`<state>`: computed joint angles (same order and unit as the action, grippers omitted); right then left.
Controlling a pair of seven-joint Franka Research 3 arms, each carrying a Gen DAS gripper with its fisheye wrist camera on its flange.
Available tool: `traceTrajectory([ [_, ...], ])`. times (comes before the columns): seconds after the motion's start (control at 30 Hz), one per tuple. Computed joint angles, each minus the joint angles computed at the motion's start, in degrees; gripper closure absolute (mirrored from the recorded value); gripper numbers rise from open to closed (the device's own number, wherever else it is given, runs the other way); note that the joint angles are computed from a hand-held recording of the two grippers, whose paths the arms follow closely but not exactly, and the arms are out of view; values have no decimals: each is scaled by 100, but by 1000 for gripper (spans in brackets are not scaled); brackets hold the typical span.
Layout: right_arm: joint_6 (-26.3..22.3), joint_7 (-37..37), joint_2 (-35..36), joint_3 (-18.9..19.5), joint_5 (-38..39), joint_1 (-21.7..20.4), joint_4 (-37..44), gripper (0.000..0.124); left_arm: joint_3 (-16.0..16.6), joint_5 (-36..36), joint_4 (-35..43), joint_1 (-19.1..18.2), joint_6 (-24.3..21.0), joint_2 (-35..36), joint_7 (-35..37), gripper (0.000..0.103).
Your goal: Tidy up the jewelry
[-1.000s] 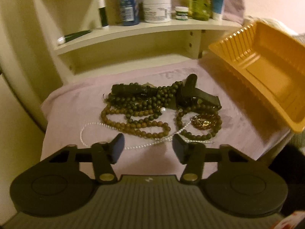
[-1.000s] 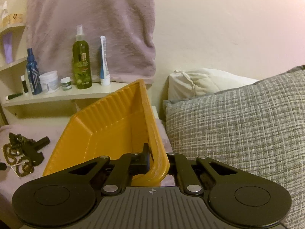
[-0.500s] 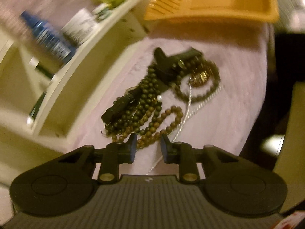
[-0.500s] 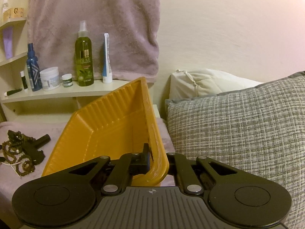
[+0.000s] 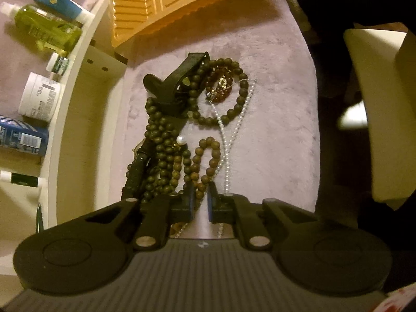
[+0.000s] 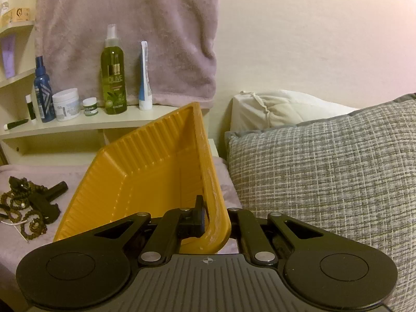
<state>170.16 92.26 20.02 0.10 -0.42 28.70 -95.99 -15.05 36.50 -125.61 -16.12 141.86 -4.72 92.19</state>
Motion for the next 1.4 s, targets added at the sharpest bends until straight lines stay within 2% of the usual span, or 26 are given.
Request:
traceTrajectory([
  [0.1,3,-82,-3,74,97,-70,-16,118,36,-195,50,18,3,-20,22,98],
  [0.23,18,-111,-19,88,155,-77,-36,118,46,-144,-21,99,198,-240,-491,98],
  [0.47,78,3,-43,32,137,-12,-73,118,-36,316,-43,351,436,-640,-1922,98],
  [0.83,185,116,-66,-4,136,43,-118,118,-205,1097,523,570,478,-761,-3248,98],
  [1.2,337,340,-152,-139,-25,164,-240,118,-268,1900,953,611,436,-711,-4127,98],
  [1.4,374,356,-146,-131,-42,159,-229,118,-273,2091,1108,596,413,-705,-4235,98],
])
